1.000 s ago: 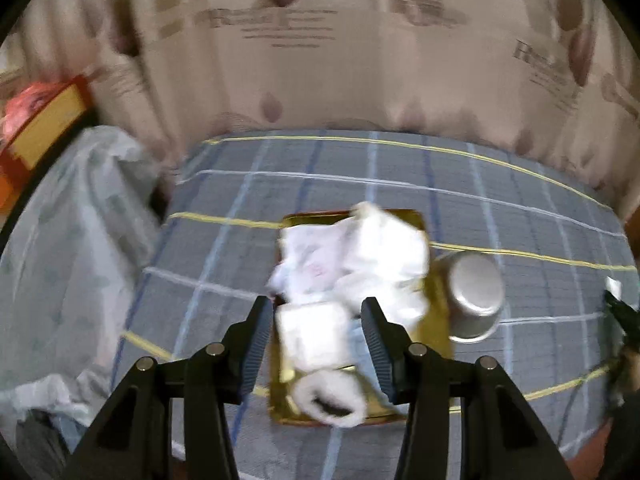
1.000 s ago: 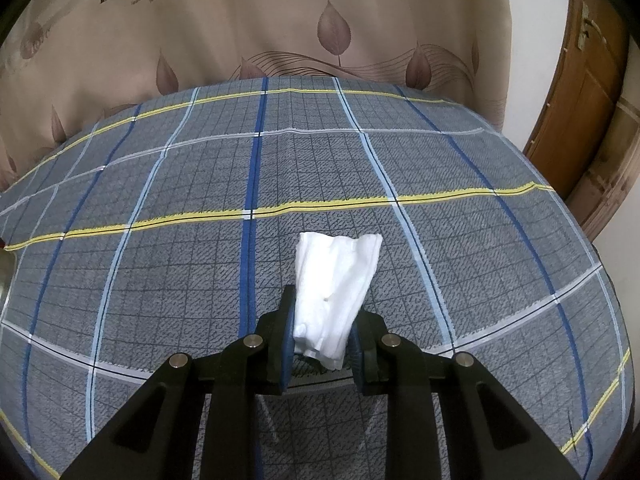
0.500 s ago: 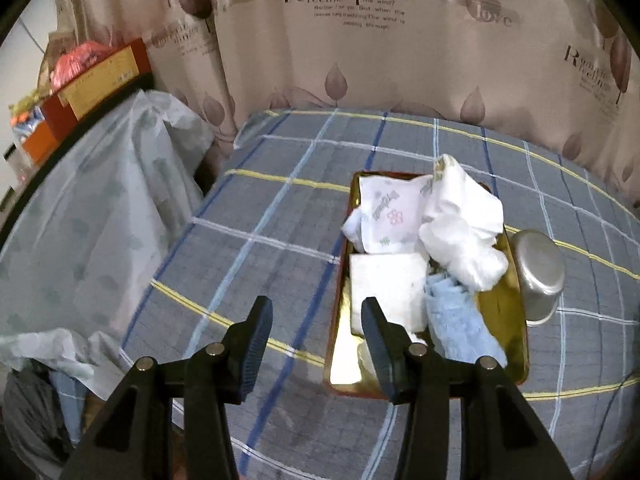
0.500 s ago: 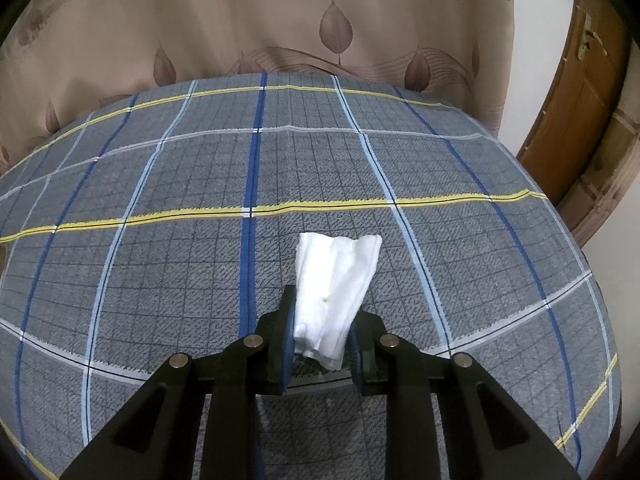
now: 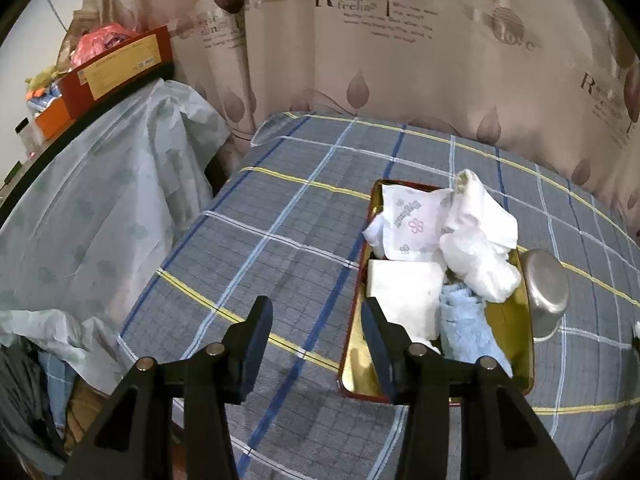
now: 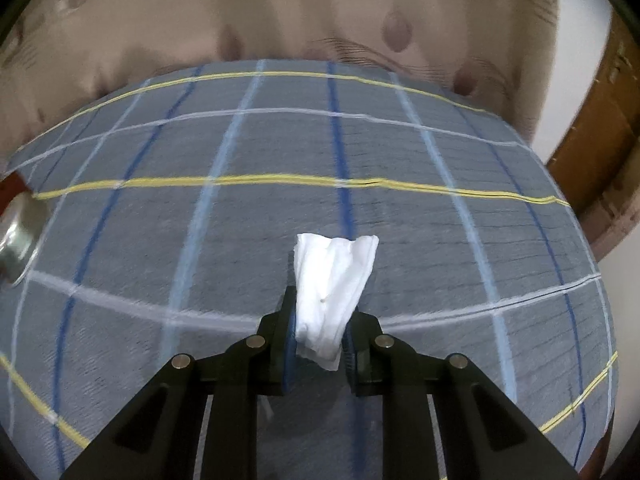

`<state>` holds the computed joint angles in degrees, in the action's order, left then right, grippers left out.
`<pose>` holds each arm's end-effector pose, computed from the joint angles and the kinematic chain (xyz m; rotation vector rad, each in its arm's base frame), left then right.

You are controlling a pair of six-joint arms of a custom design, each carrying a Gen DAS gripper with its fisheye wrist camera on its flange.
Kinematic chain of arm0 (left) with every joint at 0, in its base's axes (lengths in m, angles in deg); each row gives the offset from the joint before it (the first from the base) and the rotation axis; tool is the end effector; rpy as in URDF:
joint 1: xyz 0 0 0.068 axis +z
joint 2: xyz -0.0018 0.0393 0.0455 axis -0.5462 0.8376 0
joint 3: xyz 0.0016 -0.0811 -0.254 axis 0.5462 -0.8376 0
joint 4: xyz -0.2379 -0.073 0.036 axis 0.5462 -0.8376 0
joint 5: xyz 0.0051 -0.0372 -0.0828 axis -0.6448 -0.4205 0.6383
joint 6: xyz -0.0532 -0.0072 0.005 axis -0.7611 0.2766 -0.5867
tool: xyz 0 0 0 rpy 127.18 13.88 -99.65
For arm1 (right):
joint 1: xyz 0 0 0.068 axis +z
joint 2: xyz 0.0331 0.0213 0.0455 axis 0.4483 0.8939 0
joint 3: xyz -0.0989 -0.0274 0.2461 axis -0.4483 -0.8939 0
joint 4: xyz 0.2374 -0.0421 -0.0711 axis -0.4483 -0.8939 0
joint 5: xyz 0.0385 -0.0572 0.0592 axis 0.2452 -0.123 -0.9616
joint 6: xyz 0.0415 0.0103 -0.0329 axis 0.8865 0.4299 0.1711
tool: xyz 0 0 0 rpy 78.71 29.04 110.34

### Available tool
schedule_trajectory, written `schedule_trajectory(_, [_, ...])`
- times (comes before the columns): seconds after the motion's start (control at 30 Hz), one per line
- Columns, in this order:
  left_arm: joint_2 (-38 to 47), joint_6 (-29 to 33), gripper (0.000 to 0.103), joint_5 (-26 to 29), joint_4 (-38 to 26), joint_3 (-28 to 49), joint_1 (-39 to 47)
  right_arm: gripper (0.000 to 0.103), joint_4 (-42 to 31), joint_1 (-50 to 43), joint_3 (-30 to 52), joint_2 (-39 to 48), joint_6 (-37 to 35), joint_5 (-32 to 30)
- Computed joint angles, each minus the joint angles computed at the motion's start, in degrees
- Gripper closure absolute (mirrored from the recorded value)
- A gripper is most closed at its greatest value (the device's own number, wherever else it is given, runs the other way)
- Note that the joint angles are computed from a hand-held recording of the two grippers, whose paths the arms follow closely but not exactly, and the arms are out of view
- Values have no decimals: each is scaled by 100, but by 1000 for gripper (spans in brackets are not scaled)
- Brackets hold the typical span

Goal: Organize soft objects
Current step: 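Carry the folded white sock into the gold tray and open the right tool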

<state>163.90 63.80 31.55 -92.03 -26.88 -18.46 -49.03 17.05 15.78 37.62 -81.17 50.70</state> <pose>0.2748 0.0774 0.2028 -0.4985 2.4394 0.2587 0.3559 -0.0597 0.1132 0.0274 2.5330 -0.1073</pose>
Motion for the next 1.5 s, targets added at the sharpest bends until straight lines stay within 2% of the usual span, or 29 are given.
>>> schedule_trajectory(0.3, [-66, -157, 56, 115, 153, -105, 327, 85, -671, 1293, -160, -769, -57, -243])
schedule_trajectory(0.4, [-52, -152, 56, -11, 178, -119, 344, 85, -817, 1881, -126, -974, 0, -289])
schedule_trajectory(0.63, [24, -208, 56, 166, 101, -111, 499, 85, -933, 3283, 213, -955, 233, -356])
schedule_trajectory(0.8, [0, -194, 56, 212, 99, -131, 591, 85, -1116, 4085, 715, -691, 323, -447])
schedule_trajectory(1.07, [129, -186, 56, 442, 67, -52, 849, 85, -1348, 4819, 1684, -46, 553, -487])
schedule_trajectory(1.5, [214, -133, 56, 308, 76, -36, 928, 85, -1628, 5258, 3038, 1133, 839, -591])
